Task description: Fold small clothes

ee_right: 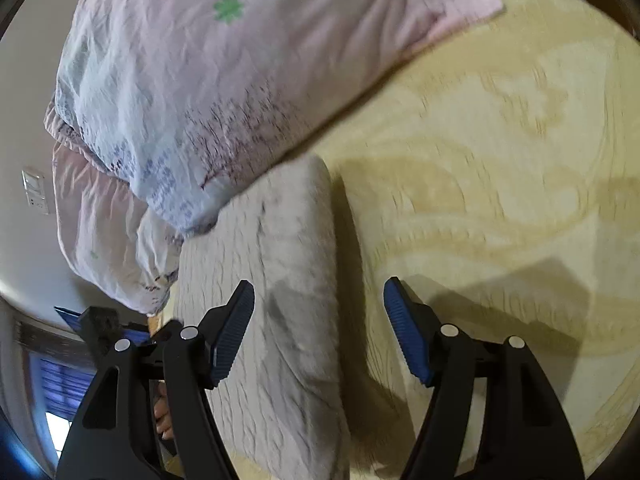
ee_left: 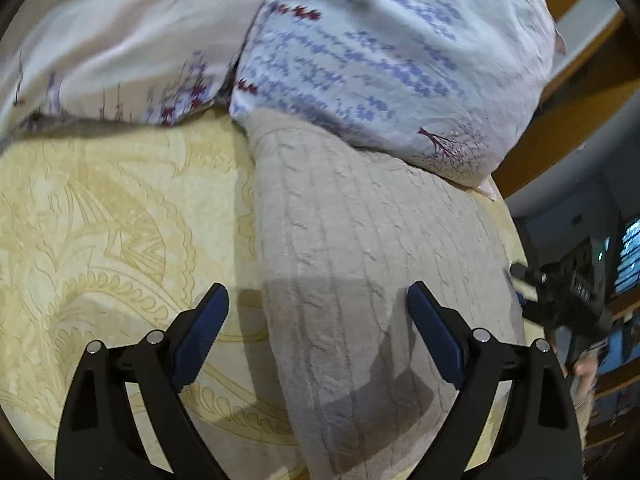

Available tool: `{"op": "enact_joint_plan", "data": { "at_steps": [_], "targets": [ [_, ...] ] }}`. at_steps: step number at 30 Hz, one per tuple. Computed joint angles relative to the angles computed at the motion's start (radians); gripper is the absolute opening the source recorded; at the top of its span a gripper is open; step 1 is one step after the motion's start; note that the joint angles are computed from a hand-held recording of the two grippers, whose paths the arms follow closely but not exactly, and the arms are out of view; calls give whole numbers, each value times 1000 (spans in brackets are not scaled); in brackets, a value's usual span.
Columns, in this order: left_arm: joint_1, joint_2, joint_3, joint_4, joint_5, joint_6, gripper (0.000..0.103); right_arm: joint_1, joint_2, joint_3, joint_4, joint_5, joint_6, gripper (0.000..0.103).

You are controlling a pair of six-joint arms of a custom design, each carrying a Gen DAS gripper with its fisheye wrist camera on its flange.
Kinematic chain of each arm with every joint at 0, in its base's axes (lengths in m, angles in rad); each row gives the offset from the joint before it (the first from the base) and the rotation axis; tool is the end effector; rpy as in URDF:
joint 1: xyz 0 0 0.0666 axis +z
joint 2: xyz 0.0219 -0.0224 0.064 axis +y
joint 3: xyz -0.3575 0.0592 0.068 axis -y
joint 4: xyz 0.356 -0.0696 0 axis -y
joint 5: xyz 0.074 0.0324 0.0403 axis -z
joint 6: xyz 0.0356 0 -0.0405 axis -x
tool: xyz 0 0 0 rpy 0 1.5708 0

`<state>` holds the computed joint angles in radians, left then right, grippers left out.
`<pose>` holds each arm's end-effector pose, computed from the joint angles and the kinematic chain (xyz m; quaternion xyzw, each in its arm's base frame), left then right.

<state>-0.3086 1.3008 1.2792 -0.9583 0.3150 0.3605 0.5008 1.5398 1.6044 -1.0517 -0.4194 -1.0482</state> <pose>0.3852 -0.1348 0.3959 0.0211 0.9457 -0.2362 0.2224 0.4253 0.2489 0.4240 0.1955 0.9181 0.3393 0.0617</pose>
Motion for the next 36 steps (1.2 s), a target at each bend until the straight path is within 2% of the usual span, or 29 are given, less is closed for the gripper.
{"op": "enact_joint_plan", "data": {
  "at_steps": [6,8,12,19,20,21,28,30,32,34,36],
  "targets": [
    [25,16,-5,10,101,40,91,0,-27,-45,34,-19,2,70],
    [20,23,-3,13,102,45,91,0,-23,-41,22,-14,8,70],
    [9,27,-1,22,107,44,89,2,-19,-43,48,-15,5,75],
    [-14,34,-1,45,112,58,86,14,2,-38,90,-58,26,74],
    [-11,32,-4,48,116,62,84,18,4,-36,91,-58,32,67],
    [-10,31,-7,53,120,66,83,22,9,-40,104,-83,31,57],
    [27,2,-43,75,184,79,65,44,20,-45,140,-122,32,55],
    [33,-8,-53,86,197,85,61,49,27,-35,134,-139,43,46],
    [39,-16,-62,101,209,91,52,58,32,-24,125,-131,57,39],
    [48,-29,-78,124,229,103,44,61,24,-33,142,-133,44,35],
    [62,-41,-86,131,257,105,41,65,14,-39,160,-130,25,34]
  ]
}}
